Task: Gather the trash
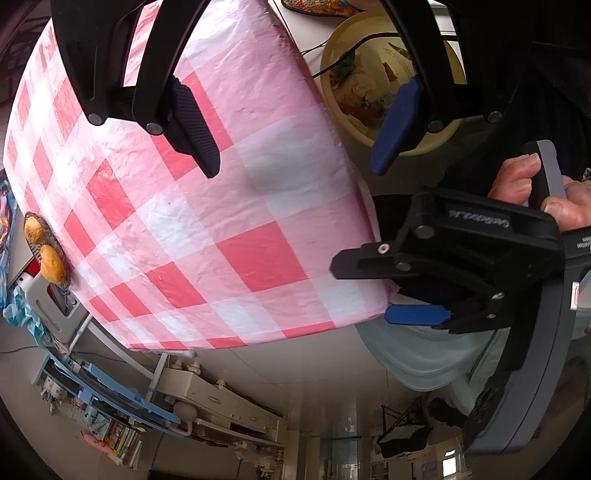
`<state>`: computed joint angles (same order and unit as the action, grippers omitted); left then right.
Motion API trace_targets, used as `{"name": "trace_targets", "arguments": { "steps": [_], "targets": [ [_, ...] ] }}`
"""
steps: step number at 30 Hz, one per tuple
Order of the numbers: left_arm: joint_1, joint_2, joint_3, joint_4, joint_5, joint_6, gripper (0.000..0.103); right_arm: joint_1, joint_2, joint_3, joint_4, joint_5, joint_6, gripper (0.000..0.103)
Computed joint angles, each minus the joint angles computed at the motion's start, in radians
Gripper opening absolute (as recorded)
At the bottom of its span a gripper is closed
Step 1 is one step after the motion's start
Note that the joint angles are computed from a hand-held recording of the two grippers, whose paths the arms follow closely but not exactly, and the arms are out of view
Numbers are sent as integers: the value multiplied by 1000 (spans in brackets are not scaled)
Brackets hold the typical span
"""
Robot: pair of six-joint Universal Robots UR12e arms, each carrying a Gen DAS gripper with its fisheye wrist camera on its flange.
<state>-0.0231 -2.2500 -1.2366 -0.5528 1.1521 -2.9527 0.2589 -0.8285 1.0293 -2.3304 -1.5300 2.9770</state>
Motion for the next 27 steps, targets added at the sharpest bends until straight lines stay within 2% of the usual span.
{"name": "trace_targets", "arguments": {
  "steps": [11, 27],
  "targets": [
    [5, 2, -1, 2, -10, -8, 93, 26, -3, -9, 37, -47, -38, 81],
    [15, 9, -7, 2, -39, -33, 93, 48, -18, 1, 66, -106, -21, 83]
  ]
}}
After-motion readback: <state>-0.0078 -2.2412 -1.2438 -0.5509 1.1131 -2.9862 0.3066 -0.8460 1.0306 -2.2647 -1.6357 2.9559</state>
